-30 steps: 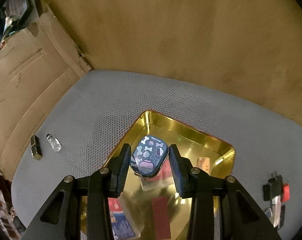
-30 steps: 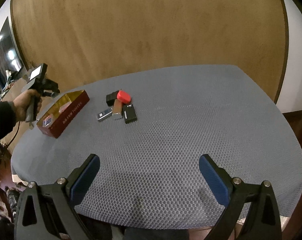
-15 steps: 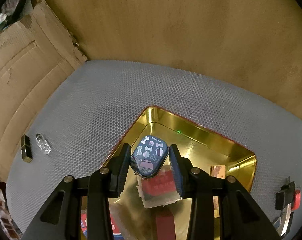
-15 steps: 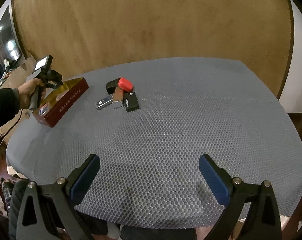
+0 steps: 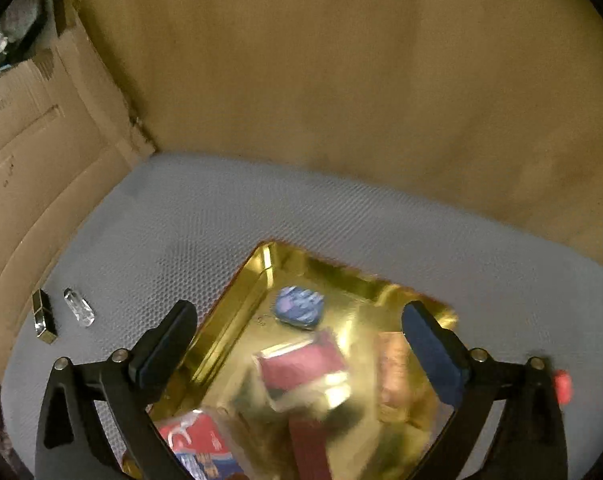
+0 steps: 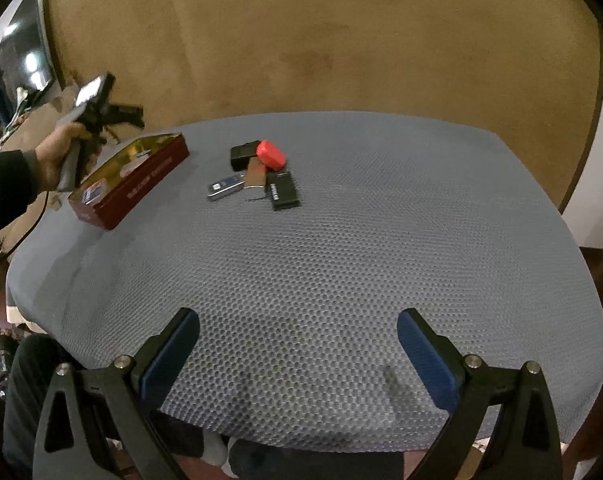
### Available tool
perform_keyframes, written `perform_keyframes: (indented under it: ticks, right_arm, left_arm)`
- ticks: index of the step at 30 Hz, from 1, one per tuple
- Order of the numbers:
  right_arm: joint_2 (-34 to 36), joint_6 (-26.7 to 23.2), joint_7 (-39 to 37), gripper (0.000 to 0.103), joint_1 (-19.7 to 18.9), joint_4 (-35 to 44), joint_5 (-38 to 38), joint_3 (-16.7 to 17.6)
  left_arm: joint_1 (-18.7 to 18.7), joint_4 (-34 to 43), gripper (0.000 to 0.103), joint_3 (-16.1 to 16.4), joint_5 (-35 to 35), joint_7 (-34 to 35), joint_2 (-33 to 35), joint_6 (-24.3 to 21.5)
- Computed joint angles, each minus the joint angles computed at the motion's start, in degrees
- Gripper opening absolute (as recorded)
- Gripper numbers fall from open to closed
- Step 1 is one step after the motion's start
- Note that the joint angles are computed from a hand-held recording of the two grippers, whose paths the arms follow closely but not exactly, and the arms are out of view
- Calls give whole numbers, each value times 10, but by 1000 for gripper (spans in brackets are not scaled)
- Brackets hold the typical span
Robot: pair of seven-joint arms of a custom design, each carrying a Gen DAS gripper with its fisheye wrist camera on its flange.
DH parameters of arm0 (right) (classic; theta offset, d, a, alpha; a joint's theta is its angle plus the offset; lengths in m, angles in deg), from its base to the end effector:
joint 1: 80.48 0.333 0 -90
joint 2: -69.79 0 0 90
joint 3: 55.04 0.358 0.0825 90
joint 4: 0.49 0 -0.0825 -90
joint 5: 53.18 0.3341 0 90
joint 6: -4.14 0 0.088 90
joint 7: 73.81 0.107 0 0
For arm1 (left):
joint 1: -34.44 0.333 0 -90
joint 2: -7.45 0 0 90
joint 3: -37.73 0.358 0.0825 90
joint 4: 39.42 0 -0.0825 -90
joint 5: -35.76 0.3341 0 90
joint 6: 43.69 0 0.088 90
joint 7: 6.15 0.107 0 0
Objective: Organize rigid objects
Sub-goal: 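Withdraw the open left tool from the tin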
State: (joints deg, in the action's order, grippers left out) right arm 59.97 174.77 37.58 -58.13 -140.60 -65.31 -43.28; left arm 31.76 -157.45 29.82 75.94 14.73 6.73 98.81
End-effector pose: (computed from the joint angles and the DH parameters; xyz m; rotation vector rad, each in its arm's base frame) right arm 0.3735 0.2768 0.5187 -2.0908 1.3439 -0.4404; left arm 0.5276 -0.1021 0.5516 -2.2028 1.2345 -0.4823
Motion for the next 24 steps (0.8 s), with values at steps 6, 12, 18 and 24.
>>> perform_keyframes:
  ticks: [6,12,18,24]
  right_arm:
    - [-1,-3,34,101,-17,8,-46,22]
    - [32,-21,50,101,-11,47,-90,24]
    - [135,-61,-37,102,47,158,50,8]
    - [235,-83,101,101,128,273,-27,-47]
  left_arm:
    - [-12,-112,102,-53,64,-70,-131,48]
    - [-43,-216,102,-141,43,-106,-231,16]
    - [-86,-279,102,-187,-11,-150,-283,18]
    - [-111,-304,102,-238,-34,-167,-329,-8]
